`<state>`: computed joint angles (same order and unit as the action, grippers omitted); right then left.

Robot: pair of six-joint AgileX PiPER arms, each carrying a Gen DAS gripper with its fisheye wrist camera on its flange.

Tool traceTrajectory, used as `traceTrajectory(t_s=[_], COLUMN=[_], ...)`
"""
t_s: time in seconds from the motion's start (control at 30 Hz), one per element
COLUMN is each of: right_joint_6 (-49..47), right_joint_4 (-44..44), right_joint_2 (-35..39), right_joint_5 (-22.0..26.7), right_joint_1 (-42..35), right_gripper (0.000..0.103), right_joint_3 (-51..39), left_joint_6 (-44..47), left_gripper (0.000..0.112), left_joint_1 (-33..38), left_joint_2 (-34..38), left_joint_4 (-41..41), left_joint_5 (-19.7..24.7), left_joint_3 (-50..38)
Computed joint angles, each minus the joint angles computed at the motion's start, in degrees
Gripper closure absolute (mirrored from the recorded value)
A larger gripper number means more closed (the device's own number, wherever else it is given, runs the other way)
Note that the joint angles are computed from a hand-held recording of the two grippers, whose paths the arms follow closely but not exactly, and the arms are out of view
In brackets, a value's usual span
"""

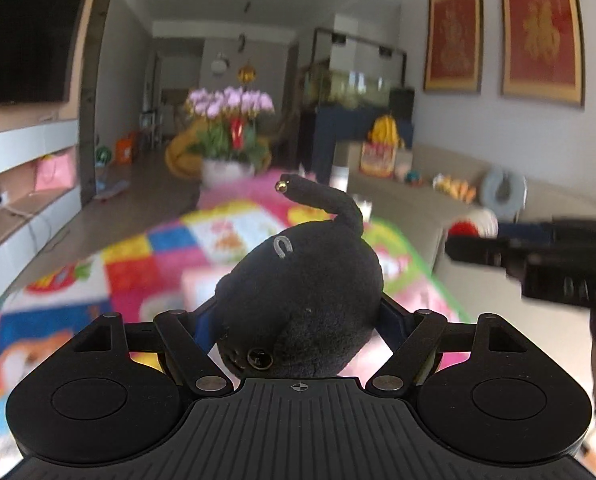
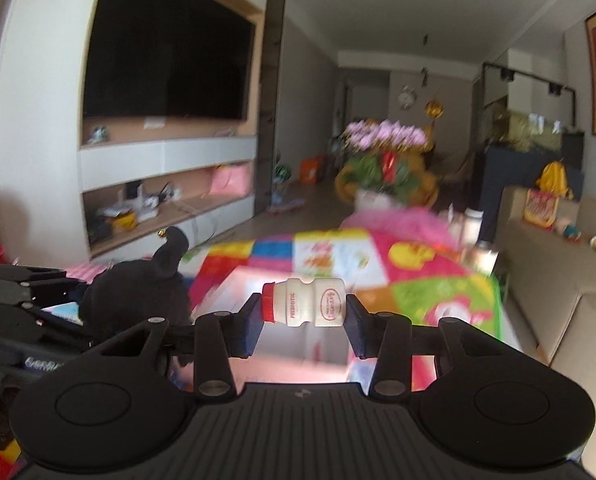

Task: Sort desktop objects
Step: 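Lift the black plush toward the box with the left tool while the right tool grasps the white bottle, then release the plush into the box with the left tool while the right tool drops the bottle in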

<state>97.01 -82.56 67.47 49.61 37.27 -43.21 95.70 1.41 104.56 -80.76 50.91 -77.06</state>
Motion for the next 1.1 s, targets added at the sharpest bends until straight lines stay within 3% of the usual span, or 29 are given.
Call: traceTrajectory(t_s=[0.07,0.17,0.27,0.33,0.37,0.47,0.6,0.67,0.83,1.0,1.1], right_joint_6=[-1.5,-2.6,-5.4,-2.8,-0.2,3.1,4.0,5.5,8.6,7.8,7.1], right_joint_4=[-1.6,-2.6,2.0,0.4,-1.7,-2.9,-1.3,-1.5,-1.9,-3.4,-4.5], right_joint_2=[3.0,9.1,13.7,14.6,14.6,14.6,14.0,14.2,17.7,25.8,30.1], right_joint_5=[-7.1,-19.2,-25.5,-27.1,-26.8,-25.8,-23.5,-20.3,-13.7,-12.3,-13.7], right_joint_1=[-7.8,-19.1,-25.1,-26.6,-26.5,-25.9,-23.0,-19.5,-7.9,1.5,3.6], right_gripper=[0.061,0.056,0.052,0.044,0.038,0.036,0.03,0.022,0.012,0.007,0.007], right_joint_3=[-4.0,-11.7,-17.8,-18.0,-17.3,-14.8,-10.3,-7.8,-3.7,-5.5,-9.0], left_joint_6=[-6.3,-10.1,-6.6,1.5,4.9,12.5,14.3,13.4,16.5,9.1,4.6], left_gripper=[0.016,0.015,0.012,0.011,0.011,0.01,0.01,0.01,0.01,0.009,0.009], left_joint_1=[-2.5,-3.4,-0.5,2.4,3.6,7.6,12.3,14.3,15.9,18.4,20.1], left_joint_2=[5.6,9.3,7.5,4.6,3.5,0.8,0.1,1.1,2.1,4.6,5.7], left_joint_4=[0.8,0.6,-0.5,-1.8,-2.4,-1.8,1.3,2.2,-4.4,-3.7,-1.0], left_joint_5=[-0.4,-4.3,-5.2,-5.9,-6.1,-6.4,-7.2,-8.0,-15.9,-18.4,-16.5], left_joint_3=[-8.6,-14.2,-10.1,-3.5,-0.7,7.8,14.4,15.5,17.2,13.9,12.8])
